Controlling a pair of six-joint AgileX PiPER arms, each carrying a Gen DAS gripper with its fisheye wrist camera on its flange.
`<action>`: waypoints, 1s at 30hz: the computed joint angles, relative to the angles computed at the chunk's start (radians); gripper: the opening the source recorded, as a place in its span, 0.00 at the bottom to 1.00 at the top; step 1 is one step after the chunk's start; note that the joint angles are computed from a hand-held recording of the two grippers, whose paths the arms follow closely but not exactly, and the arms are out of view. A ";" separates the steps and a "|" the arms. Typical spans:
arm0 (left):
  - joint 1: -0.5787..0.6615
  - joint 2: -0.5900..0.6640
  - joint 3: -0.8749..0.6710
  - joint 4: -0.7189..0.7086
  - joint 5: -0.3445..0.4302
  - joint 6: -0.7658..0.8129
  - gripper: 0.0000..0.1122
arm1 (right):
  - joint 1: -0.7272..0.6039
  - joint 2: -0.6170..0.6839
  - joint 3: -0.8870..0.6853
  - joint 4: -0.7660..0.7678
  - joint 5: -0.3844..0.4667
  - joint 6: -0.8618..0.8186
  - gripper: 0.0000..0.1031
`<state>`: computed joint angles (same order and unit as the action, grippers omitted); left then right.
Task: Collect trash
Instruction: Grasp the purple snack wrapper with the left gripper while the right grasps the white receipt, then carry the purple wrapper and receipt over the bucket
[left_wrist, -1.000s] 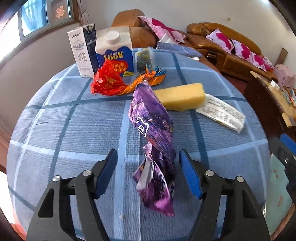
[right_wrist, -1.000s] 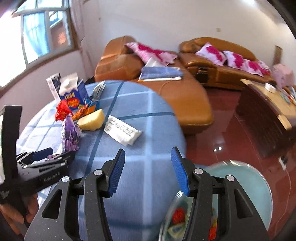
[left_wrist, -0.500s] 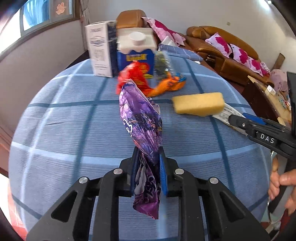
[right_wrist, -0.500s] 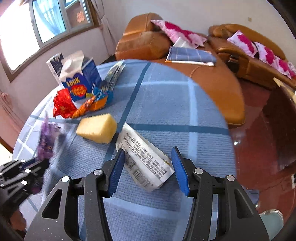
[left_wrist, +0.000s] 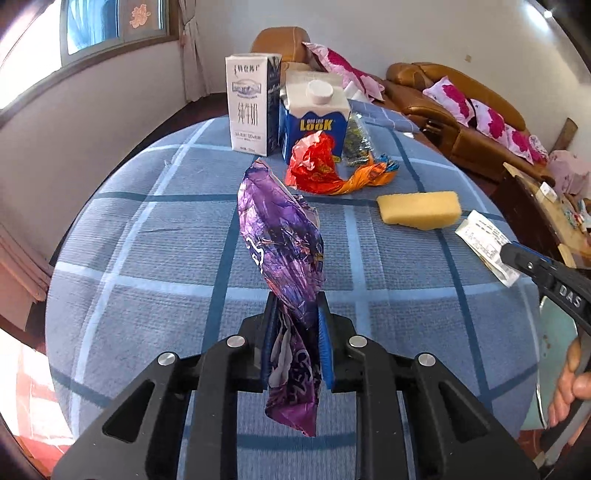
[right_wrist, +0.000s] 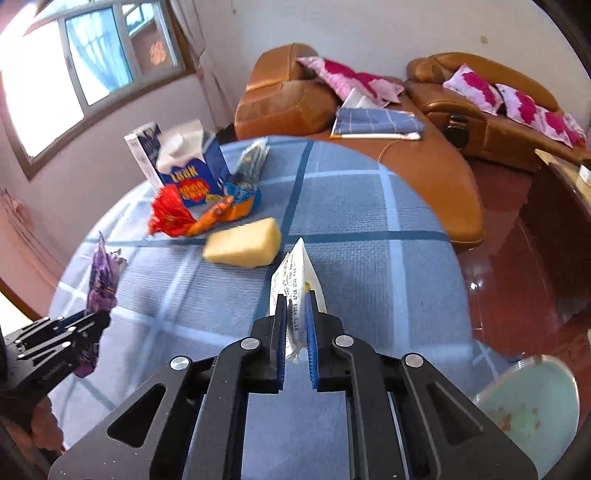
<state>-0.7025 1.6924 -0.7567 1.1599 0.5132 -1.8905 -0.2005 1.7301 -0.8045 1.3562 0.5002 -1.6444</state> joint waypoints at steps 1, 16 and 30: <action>-0.016 -0.015 0.009 0.001 0.013 -0.007 0.18 | -0.008 -0.039 0.047 0.052 0.000 -0.052 0.10; -0.284 -0.055 0.002 -0.073 0.202 -0.010 0.18 | -0.229 -0.458 0.451 0.236 0.147 -0.302 0.08; -0.453 -0.043 -0.062 -0.146 0.351 0.005 0.18 | -0.482 -0.551 0.546 0.116 0.317 -0.346 0.06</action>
